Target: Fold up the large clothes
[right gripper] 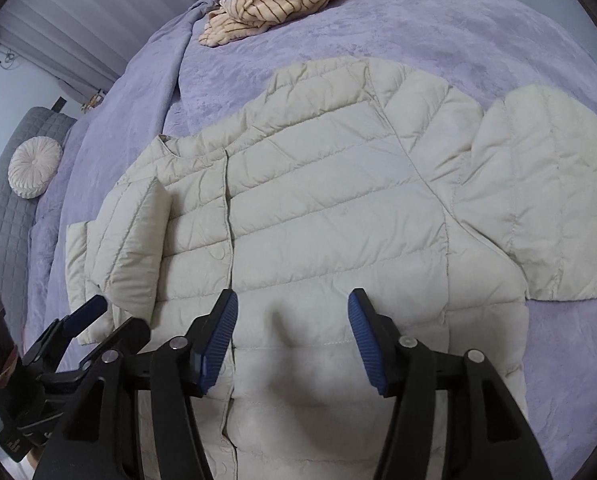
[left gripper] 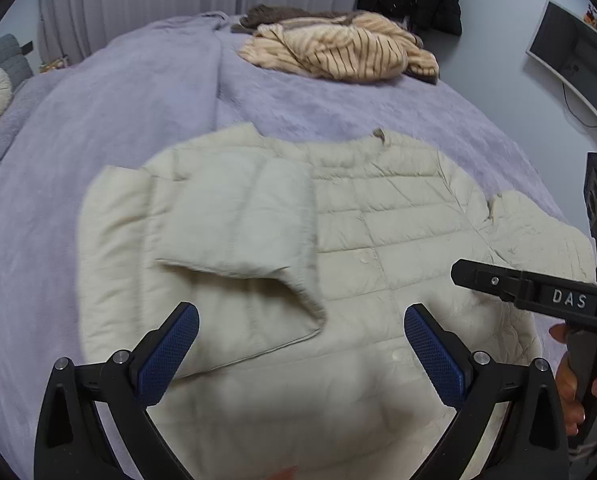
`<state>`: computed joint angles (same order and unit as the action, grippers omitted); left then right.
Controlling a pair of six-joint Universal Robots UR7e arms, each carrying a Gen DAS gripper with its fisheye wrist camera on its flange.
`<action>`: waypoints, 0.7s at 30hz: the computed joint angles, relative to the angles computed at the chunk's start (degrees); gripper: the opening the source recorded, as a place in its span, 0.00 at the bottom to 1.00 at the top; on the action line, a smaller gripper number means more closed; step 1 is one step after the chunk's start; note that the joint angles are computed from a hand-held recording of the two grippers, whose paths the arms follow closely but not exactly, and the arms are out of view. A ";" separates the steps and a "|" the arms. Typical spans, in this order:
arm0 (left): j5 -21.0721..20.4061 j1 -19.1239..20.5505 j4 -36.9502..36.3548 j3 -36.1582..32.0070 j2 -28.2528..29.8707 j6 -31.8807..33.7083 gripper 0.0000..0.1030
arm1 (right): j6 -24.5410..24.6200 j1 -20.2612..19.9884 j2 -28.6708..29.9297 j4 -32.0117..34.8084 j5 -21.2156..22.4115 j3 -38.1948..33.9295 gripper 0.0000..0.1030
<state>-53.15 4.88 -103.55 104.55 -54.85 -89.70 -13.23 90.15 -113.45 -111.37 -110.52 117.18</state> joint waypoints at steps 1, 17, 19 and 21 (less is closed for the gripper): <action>0.49 -1.47 4.40 0.34 -1.64 -4.07 1.00 | -0.37 1.60 0.19 -0.45 -0.66 0.04 0.72; -15.52 2.34 26.58 7.91 -6.47 -29.33 1.00 | -14.34 26.44 17.01 -33.97 -23.71 13.32 0.08; -16.56 2.02 25.29 9.56 -7.77 -30.76 1.00 | -7.30 21.62 12.29 -27.89 -14.59 10.71 0.08; -16.85 1.85 24.63 10.50 -8.44 -31.68 1.00 | 1.09 14.83 8.02 -21.58 -5.32 8.13 0.08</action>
